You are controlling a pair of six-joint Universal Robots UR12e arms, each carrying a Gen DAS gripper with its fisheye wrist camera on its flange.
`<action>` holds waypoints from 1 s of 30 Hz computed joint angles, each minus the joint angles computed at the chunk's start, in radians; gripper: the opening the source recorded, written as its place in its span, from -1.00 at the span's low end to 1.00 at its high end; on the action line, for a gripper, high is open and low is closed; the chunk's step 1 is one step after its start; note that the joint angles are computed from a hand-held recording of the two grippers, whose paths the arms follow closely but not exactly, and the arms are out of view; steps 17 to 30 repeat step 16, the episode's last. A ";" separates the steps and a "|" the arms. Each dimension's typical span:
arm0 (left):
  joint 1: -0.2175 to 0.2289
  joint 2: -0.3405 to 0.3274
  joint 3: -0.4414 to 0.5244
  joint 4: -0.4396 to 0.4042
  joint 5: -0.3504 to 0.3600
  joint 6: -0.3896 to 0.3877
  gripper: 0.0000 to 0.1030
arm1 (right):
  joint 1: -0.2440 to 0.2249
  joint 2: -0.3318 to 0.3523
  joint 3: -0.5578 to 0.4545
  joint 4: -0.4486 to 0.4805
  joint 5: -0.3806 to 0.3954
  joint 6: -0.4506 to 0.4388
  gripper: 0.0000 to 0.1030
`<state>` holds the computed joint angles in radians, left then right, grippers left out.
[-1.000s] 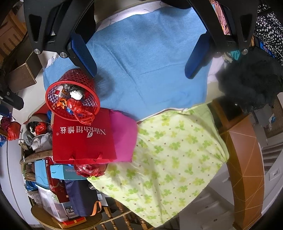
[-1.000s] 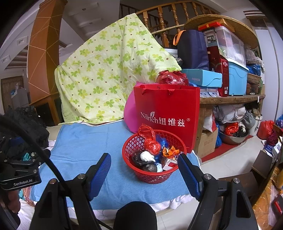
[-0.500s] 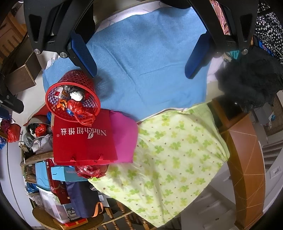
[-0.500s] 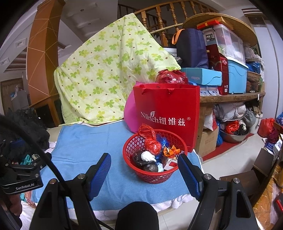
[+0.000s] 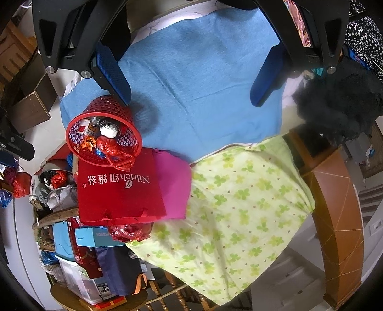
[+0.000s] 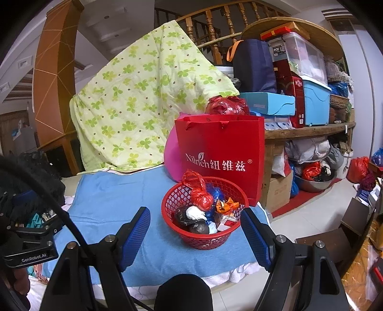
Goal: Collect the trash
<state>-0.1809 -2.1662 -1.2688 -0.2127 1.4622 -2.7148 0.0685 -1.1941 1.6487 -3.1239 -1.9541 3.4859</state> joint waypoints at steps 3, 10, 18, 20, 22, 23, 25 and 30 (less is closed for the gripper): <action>-0.001 -0.001 0.001 -0.004 -0.003 0.003 0.93 | -0.002 0.001 0.000 0.003 -0.001 0.004 0.56; 0.002 -0.008 0.009 -0.014 -0.028 0.006 0.93 | -0.005 0.007 -0.004 0.001 0.006 -0.004 0.56; 0.005 -0.028 0.044 -0.026 -0.058 -0.014 0.93 | -0.004 0.021 -0.025 0.016 -0.002 -0.013 0.56; 0.005 -0.028 0.044 -0.026 -0.058 -0.014 0.93 | -0.004 0.021 -0.025 0.016 -0.002 -0.013 0.56; 0.005 -0.028 0.044 -0.026 -0.058 -0.014 0.93 | -0.004 0.021 -0.025 0.016 -0.002 -0.013 0.56; 0.005 -0.028 0.044 -0.026 -0.058 -0.014 0.93 | -0.004 0.021 -0.025 0.016 -0.002 -0.013 0.56; 0.005 -0.028 0.044 -0.026 -0.058 -0.014 0.93 | -0.004 0.021 -0.025 0.016 -0.002 -0.013 0.56; 0.005 -0.028 0.044 -0.026 -0.058 -0.014 0.93 | -0.004 0.021 -0.025 0.016 -0.002 -0.013 0.56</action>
